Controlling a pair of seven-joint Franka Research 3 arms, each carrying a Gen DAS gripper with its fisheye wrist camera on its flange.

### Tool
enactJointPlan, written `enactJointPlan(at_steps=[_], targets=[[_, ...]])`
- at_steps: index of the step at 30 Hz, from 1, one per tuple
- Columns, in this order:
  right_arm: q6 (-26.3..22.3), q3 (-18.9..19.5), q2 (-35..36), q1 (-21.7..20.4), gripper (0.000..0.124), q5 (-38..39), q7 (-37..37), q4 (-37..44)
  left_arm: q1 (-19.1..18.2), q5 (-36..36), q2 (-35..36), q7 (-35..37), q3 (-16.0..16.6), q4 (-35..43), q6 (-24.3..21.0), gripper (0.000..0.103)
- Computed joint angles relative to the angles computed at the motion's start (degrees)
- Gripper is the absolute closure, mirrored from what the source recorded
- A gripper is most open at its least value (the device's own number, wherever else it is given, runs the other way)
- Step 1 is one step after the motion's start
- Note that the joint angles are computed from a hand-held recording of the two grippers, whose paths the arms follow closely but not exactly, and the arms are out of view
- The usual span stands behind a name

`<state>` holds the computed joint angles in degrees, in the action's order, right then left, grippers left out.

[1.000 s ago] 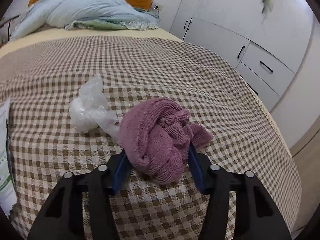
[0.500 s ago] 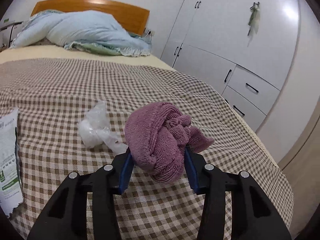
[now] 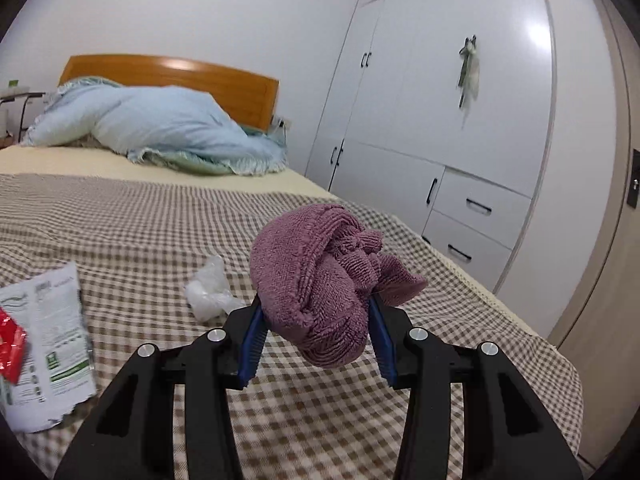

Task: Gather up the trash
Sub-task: 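Lift the tissue and towel off the bed toward the floor bin with both tools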

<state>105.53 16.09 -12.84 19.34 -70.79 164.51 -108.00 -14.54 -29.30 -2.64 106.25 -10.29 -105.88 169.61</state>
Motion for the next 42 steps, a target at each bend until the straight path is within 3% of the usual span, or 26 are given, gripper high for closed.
enactJointPlan(at_steps=[7, 17, 23, 42], targets=[[-0.7, 1.8, -2.9, 1.1, 0.078, 0.2, 0.3, -1.0, -0.9, -0.2, -1.8, 0.8, 0.5, -1.6, 0.5, 0.094], [1.2, 4.8, -7.0, 0.2, 0.078, 4.4, -0.5, -2.6, -3.2, 8.2, -7.0, -3.9, 1.6, -6.3, 1.5, 0.094], [1.0, 6.7, -8.3, -0.3, 0.078, 5.8, -1.2, -2.5, -6.4, 11.0, -10.9, -5.2, 3.9, -9.1, 1.7, 0.094], [-0.5, 13.6, -13.3, -1.6, 0.078, 10.5, -2.9, -1.5, -11.8, 20.2, -23.8, -8.3, 7.9, -15.8, -1.7, 0.094]])
